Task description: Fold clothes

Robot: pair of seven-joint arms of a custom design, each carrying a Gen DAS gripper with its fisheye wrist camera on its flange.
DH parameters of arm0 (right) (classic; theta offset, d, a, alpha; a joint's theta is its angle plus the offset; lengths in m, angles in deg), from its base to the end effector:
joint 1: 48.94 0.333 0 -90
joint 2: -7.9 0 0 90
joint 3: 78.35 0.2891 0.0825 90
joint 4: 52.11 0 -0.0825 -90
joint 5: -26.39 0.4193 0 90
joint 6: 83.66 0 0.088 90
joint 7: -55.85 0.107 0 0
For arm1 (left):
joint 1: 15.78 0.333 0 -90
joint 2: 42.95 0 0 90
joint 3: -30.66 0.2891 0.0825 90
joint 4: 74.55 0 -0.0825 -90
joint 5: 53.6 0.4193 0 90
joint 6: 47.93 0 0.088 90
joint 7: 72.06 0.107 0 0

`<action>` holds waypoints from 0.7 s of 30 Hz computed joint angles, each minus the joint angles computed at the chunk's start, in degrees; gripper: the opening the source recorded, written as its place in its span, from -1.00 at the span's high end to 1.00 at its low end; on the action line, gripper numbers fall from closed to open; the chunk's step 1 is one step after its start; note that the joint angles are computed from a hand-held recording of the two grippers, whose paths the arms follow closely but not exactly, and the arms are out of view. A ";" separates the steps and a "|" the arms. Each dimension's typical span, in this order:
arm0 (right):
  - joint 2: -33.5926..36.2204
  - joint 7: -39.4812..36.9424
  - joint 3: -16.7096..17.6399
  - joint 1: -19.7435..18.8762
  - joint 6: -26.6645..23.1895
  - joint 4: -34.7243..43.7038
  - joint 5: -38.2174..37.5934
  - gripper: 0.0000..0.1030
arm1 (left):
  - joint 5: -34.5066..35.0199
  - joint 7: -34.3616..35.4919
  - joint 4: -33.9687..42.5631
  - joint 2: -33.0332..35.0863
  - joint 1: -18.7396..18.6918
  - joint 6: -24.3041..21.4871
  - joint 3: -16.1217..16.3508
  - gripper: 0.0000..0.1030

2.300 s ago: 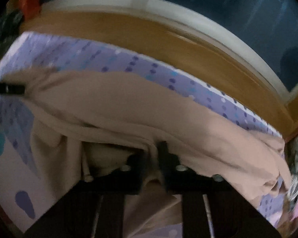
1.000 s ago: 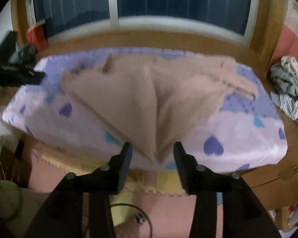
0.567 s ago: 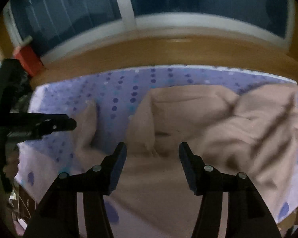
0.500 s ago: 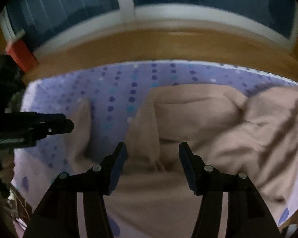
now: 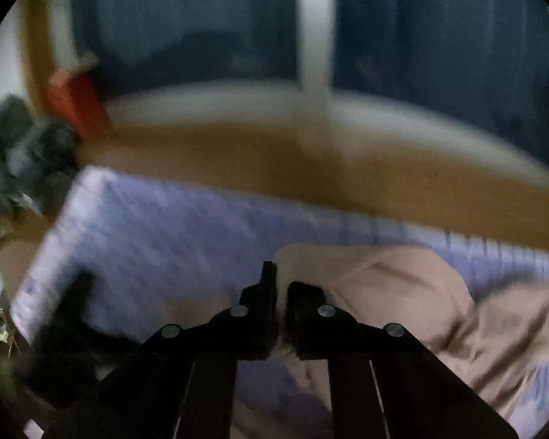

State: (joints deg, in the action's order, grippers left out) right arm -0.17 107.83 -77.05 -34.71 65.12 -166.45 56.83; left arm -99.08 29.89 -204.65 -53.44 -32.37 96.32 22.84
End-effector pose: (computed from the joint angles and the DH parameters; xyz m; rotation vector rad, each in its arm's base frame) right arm 0.5836 0.1524 0.5705 -2.0679 1.1123 -0.4528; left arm 0.5095 -0.2256 0.4332 1.8953 -2.0547 0.9763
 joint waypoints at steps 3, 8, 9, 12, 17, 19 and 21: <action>-1.76 -9.17 -1.07 2.61 -1.88 2.30 9.94 0.87 | -0.32 -1.69 -2.31 -2.50 -0.88 0.59 -0.59 0.13; 0.76 -17.64 -0.27 4.99 -9.46 7.79 17.40 0.87 | -1.83 -5.02 -7.06 -7.13 -2.64 3.00 0.44 0.13; 2.06 -17.44 0.66 5.17 -9.86 8.57 16.12 0.87 | -0.81 -6.69 -7.93 -7.95 -2.69 3.62 0.36 0.13; 7.58 -14.22 3.06 5.62 -13.03 11.75 9.89 0.85 | 1.65 -11.04 -10.93 -10.68 -3.15 5.04 0.99 0.13; 14.50 -1.07 4.75 6.43 -18.73 14.47 -4.83 0.65 | 5.02 -17.07 -14.87 -14.92 -4.34 6.95 2.50 0.13; 12.37 -0.98 4.53 5.40 -20.06 12.03 -3.90 0.49 | 6.69 -17.99 -15.25 -16.07 -5.09 7.06 3.32 0.13; 9.24 -1.92 4.00 4.33 -20.26 9.05 -1.89 0.31 | 8.24 -17.54 -14.69 -16.52 -5.97 6.66 4.21 0.12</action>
State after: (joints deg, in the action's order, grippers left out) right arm 9.07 105.91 -73.06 -30.37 44.86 -157.40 54.94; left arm -90.83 12.34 -219.33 -69.96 -38.35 102.97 27.05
